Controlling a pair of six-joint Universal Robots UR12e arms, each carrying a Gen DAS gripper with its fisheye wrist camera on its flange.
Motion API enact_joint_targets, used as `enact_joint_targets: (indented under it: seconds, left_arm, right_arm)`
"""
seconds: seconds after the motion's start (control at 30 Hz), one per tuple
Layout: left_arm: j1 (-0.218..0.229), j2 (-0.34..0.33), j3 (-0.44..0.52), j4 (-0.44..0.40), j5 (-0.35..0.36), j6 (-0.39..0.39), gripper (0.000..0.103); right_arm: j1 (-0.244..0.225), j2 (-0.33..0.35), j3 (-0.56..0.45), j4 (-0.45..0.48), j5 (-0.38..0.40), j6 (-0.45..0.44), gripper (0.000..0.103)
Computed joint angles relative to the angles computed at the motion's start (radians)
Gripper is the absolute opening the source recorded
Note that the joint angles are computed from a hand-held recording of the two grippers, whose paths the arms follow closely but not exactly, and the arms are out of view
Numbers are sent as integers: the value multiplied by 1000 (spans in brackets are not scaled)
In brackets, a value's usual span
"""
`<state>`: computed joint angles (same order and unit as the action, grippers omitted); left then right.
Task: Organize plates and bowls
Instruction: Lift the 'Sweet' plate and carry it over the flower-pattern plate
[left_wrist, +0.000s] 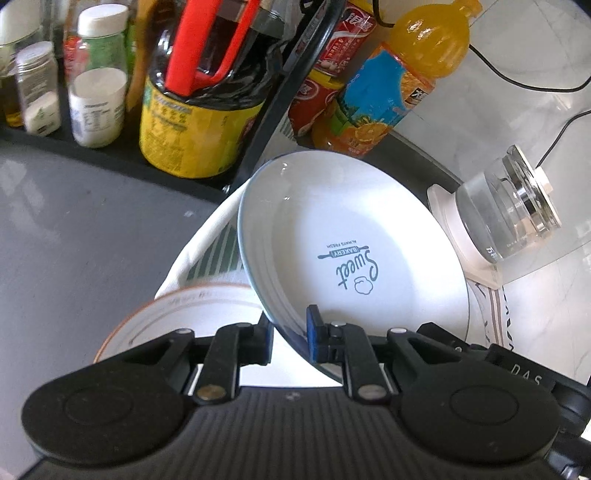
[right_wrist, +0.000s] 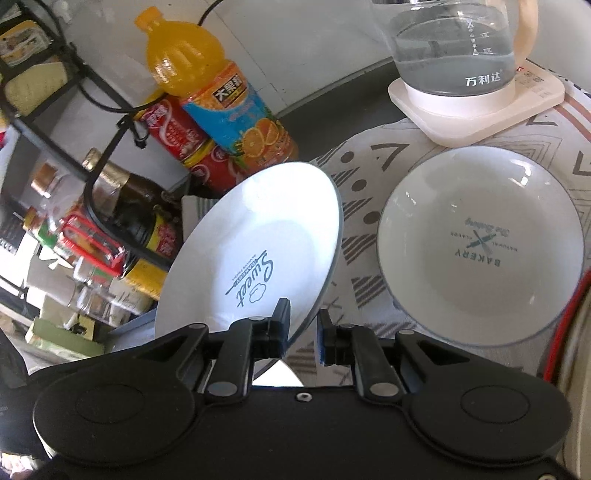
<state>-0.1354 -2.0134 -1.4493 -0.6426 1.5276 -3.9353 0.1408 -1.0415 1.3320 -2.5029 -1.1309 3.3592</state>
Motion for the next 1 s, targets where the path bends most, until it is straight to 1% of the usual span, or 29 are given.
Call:
enact_joint_targets:
  seconds: [0.2,0.43,0.7,1.0]
  left_arm:
    - [-14,32,-34,-1,33,-16,16]
    - [-33,67,-73,-4,60,-49,16]
    - [-50,100,-120,-1,74,-91,16]
    - [-65,126,-160,2,90,-127,16]
  right_arm:
    - [-5,-33,50,-11,24,-24,14]
    - [-12,-71,98,0,45,-76,15]
    - [-25,-105,135,34,66,-138,15]
    - [-26,-132,166,52,71,-168,15]
